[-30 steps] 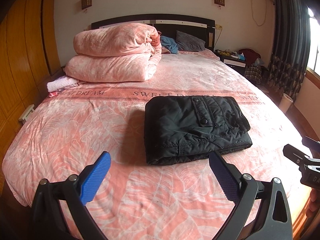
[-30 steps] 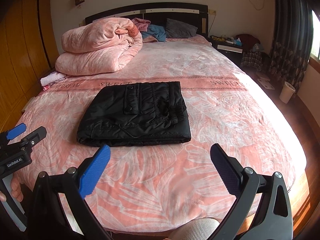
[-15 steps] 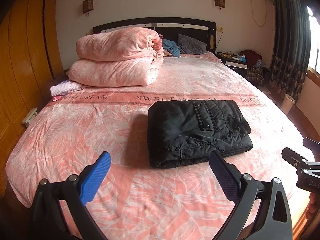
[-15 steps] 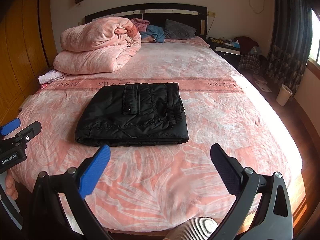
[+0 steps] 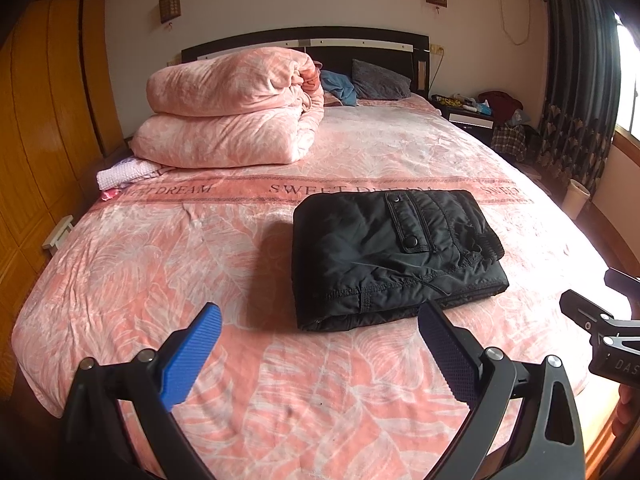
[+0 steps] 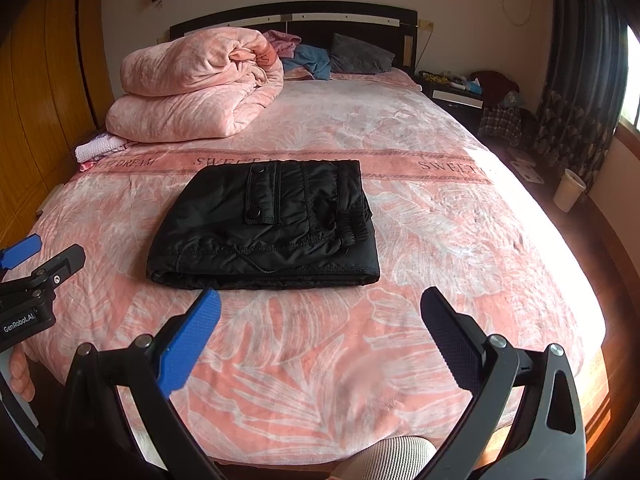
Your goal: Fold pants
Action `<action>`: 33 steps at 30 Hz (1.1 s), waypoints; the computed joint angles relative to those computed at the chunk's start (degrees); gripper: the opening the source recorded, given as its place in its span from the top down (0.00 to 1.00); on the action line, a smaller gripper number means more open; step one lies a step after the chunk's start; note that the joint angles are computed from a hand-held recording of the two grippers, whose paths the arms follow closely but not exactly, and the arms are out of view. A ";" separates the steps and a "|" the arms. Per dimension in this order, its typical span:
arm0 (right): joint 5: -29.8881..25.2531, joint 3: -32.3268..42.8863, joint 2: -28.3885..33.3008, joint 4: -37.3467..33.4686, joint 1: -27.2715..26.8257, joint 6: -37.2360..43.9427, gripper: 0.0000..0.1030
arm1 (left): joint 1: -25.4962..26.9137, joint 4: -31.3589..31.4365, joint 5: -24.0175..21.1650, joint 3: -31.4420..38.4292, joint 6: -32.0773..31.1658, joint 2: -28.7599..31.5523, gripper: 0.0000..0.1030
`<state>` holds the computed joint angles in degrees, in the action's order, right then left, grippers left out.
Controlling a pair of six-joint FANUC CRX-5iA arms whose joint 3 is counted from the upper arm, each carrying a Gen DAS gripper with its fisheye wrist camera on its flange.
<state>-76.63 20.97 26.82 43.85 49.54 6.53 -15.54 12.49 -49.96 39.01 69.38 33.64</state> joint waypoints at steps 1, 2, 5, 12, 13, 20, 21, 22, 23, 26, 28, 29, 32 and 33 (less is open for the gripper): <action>0.16 -0.06 0.05 -0.06 -0.04 -0.04 0.03 | 0.00 0.04 -0.01 -0.01 -0.07 0.03 0.04; 0.20 -0.05 0.07 -0.13 -0.06 -0.05 0.03 | -0.02 -0.10 -0.03 0.08 0.03 0.09 0.04; 0.30 -0.29 0.09 0.08 -0.07 -0.19 0.03 | -0.01 0.03 0.00 0.02 -0.06 0.07 0.04; 0.60 -0.45 0.10 -0.22 -0.22 -0.10 0.03 | -0.03 -0.07 -0.60 0.95 -0.02 0.89 0.04; 0.71 -0.57 0.05 -0.33 -0.31 -0.06 0.03 | -0.03 -0.07 -0.47 0.82 -0.10 0.87 0.04; 0.87 -0.79 -0.01 -0.63 -0.43 -0.11 0.03 | -0.09 -0.08 -0.53 0.72 0.06 0.74 0.04; 0.81 -0.82 -0.04 -0.71 -0.43 -0.05 0.03 | -0.10 -0.16 -0.64 0.81 0.07 0.79 0.04; 0.78 -0.94 -0.12 -0.79 -0.43 -0.13 0.03 | -0.11 -0.28 -0.62 0.78 0.13 0.75 0.04; 0.85 -1.03 -0.17 -0.83 -0.45 -0.18 0.03 | -0.12 -0.26 -0.52 0.73 0.20 0.66 0.04; 0.79 -1.01 -0.14 -0.89 -0.47 -0.14 0.03 | -0.08 -0.14 -0.71 0.84 0.10 0.74 0.04; 0.84 -1.05 -0.17 -0.89 -0.48 -0.15 0.03 | -0.12 -0.04 -0.80 0.89 -0.02 0.92 0.04; 0.84 -1.09 -0.16 -0.88 -0.46 -0.23 0.03 | -0.12 -0.04 -0.80 0.89 -0.02 0.92 0.04; 0.87 -1.11 -0.17 -0.92 -0.48 -0.17 0.03 | -0.10 0.13 -0.71 0.70 -0.28 1.06 0.04; 0.80 -1.00 -0.16 -0.94 -0.50 -0.10 0.03 | -0.12 0.11 -0.62 0.67 -0.28 1.03 0.04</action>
